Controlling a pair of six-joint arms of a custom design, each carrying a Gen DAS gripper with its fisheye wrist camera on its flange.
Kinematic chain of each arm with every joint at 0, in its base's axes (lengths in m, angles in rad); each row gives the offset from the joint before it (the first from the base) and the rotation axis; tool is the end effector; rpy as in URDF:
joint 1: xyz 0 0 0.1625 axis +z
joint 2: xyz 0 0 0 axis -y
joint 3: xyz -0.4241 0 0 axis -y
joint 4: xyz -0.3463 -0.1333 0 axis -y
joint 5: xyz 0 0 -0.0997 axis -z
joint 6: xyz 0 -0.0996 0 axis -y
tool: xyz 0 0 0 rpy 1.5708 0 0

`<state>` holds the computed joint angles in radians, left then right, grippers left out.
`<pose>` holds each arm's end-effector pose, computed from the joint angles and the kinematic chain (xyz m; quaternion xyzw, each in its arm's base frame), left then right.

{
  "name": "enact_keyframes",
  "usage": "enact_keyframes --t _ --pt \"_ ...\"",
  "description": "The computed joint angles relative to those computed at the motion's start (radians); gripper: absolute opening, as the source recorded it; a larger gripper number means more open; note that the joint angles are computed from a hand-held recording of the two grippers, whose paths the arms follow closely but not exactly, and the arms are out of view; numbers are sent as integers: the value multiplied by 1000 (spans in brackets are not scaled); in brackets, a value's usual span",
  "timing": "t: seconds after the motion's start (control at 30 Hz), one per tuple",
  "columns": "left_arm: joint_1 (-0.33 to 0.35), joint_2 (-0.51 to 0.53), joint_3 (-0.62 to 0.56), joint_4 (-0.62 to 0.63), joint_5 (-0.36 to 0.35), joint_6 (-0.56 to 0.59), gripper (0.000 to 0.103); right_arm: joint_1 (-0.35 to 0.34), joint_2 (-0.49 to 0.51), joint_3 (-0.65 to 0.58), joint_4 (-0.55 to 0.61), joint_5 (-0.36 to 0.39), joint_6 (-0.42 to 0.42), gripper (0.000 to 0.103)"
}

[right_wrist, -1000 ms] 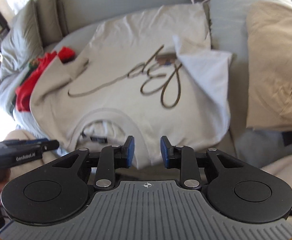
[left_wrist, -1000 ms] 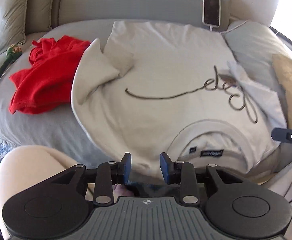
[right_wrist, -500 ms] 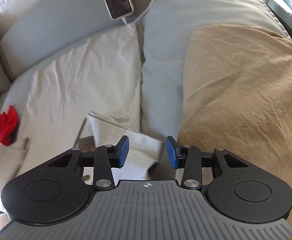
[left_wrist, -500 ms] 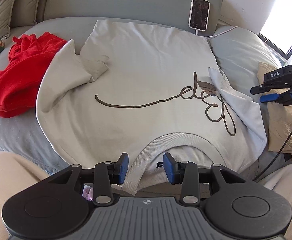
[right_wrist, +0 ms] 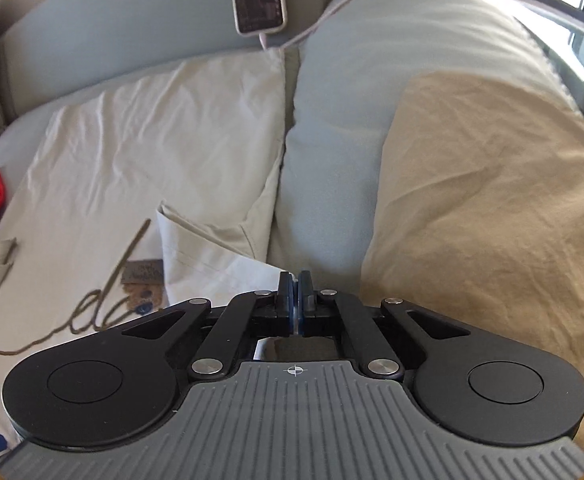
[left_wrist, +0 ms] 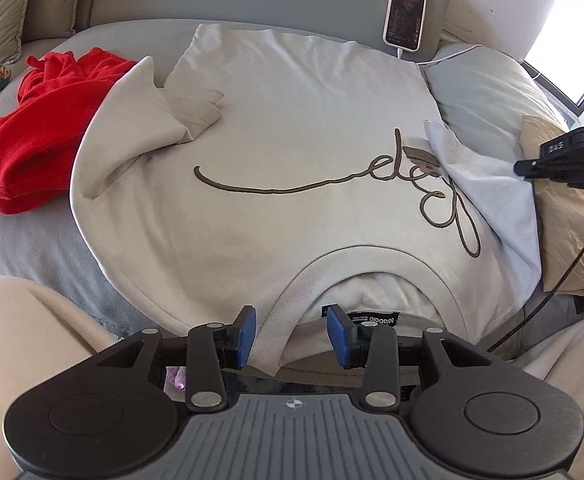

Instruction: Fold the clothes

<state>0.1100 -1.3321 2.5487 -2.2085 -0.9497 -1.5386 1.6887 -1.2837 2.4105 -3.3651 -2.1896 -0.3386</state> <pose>-0.2370 -0.2186 0.1274 0.0517 0.9153 -0.2728 0.2919 0.1217 -0.3857 0.2545 0.1065 -0.8992 0.2785 0.3203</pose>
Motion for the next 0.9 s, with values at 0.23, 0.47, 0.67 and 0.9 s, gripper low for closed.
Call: enact_keyframes --t 0.23,0.47,0.67,0.9 --pt "-40 -17 16 -44 3 1 39 131 -139 43 -152 -97 3 1" --pt "-78 28 37 -135 -36 32 42 19 -114 101 -230 -199 -4 2" --pt "-113 -69 19 111 37 -102 42 72 -143 139 -233 -203 61 60" --pt "-84 -298 -43 553 182 -307 41 245 -279 176 -1 -27 202 63"
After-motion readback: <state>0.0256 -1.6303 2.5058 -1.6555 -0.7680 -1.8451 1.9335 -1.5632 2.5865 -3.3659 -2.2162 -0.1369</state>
